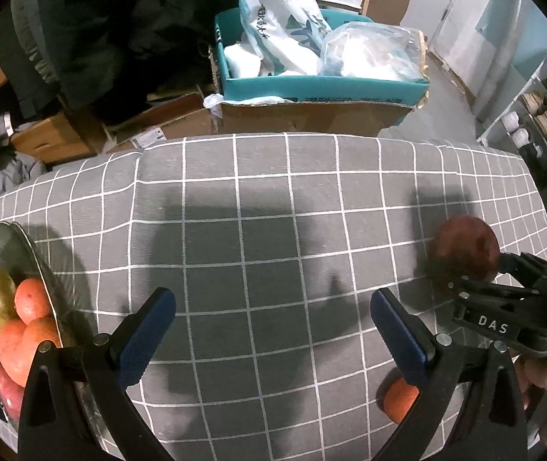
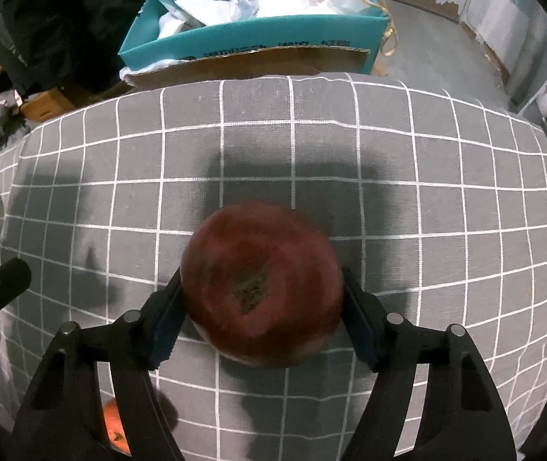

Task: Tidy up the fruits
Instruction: 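Lower the right gripper onto the red apple and close it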

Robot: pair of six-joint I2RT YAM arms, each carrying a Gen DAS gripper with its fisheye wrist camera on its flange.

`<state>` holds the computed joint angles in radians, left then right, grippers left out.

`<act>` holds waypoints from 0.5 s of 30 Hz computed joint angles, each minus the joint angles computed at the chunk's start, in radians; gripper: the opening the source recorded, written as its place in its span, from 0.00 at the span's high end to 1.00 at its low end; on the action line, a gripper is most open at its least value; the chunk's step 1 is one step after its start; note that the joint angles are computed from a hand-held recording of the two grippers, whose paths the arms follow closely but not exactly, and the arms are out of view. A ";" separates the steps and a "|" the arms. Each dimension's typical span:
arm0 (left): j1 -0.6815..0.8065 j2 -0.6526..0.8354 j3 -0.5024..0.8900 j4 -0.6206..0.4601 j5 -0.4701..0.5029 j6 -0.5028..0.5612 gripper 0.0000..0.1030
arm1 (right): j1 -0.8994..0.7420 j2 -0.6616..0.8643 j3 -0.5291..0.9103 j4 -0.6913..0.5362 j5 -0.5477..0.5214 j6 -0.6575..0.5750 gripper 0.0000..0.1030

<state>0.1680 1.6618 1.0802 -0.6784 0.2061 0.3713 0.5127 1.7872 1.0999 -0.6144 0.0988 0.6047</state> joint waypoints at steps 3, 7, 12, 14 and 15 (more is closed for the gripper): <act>-0.001 -0.012 -0.004 -0.008 0.007 0.005 0.01 | 0.007 -0.022 -0.022 0.004 0.008 0.015 0.29; 0.004 -0.045 -0.020 -0.022 0.018 0.014 0.01 | 0.021 -0.094 -0.068 -0.005 0.028 0.038 0.29; -0.005 -0.101 -0.062 -0.050 0.039 0.029 0.01 | 0.039 -0.188 -0.116 -0.043 0.056 0.079 0.29; -0.014 -0.125 -0.083 -0.054 0.041 0.034 0.01 | 0.052 -0.235 -0.135 -0.070 0.071 0.101 0.29; -0.022 -0.141 -0.098 -0.057 0.041 0.037 0.01 | 0.055 -0.251 -0.141 -0.079 0.076 0.106 0.29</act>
<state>0.1463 1.5208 0.9826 -0.7356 0.2474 0.4085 0.5679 1.5364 0.9591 -0.6939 0.1743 0.7106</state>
